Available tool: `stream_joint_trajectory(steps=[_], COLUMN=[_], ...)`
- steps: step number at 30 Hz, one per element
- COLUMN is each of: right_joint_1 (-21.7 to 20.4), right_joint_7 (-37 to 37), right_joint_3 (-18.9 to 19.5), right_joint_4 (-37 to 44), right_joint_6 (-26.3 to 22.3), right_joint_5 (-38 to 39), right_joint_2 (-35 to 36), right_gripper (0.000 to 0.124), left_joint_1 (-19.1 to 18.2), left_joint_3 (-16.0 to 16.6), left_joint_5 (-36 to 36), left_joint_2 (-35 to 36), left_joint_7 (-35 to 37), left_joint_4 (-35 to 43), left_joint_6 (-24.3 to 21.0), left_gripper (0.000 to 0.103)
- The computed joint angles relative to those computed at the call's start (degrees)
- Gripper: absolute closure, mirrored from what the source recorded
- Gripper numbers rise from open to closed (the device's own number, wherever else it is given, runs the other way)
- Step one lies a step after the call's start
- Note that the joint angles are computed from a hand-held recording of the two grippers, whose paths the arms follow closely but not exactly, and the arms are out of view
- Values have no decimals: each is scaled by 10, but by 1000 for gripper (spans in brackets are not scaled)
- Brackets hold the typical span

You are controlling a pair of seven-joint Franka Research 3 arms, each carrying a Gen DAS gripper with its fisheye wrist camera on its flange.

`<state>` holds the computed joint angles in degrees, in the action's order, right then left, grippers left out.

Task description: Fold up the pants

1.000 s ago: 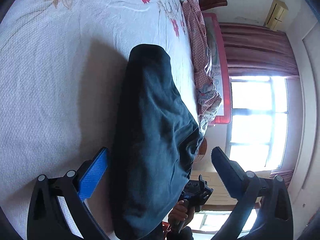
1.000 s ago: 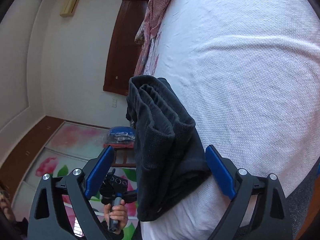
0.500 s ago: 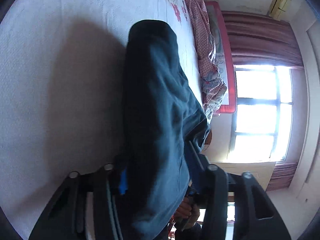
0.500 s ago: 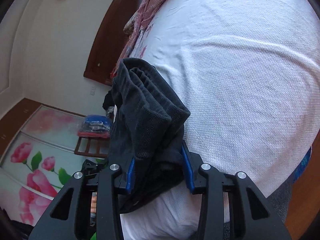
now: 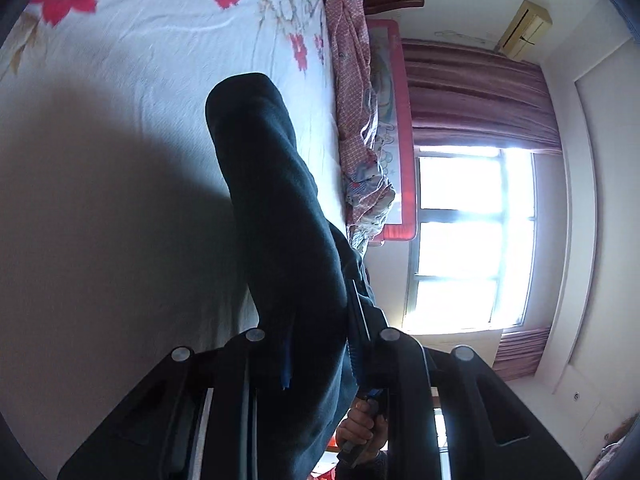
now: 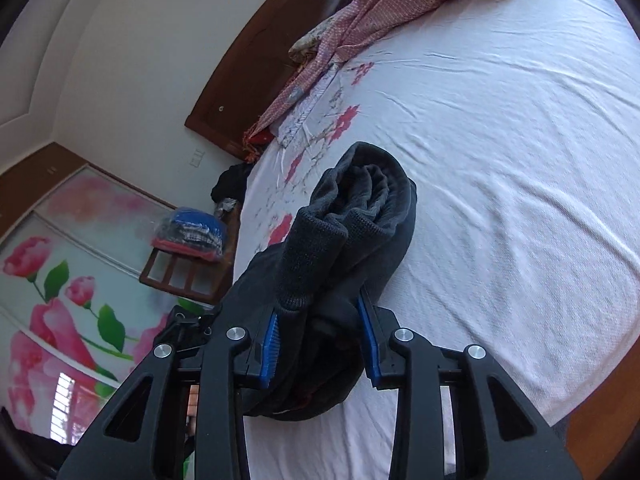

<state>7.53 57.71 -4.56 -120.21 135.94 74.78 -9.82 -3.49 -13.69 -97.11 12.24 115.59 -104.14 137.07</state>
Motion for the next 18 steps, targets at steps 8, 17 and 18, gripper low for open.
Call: stream_joint_trajectory(steps=[8, 17, 18], right_joint_1=[20, 45, 30], right_joint_7=[-30, -1, -29], right_joint_3=[44, 112, 122], right_joint_4=[144, 173, 156], right_joint_6=[18, 88, 82], right_joint_5=[79, 123, 174], right_joint_2=[125, 238, 235], right_gripper=[91, 91, 91], left_joint_1=[43, 100, 99], left_joint_3=[31, 62, 72], left_joint_5=[86, 196, 188], left_joint_2=[-10, -26, -34], left_joint_7=[-24, -79, -75], left_joint_4=[48, -31, -61], left_joint_6=[-11, -2, -1], left_gripper=[83, 82, 82])
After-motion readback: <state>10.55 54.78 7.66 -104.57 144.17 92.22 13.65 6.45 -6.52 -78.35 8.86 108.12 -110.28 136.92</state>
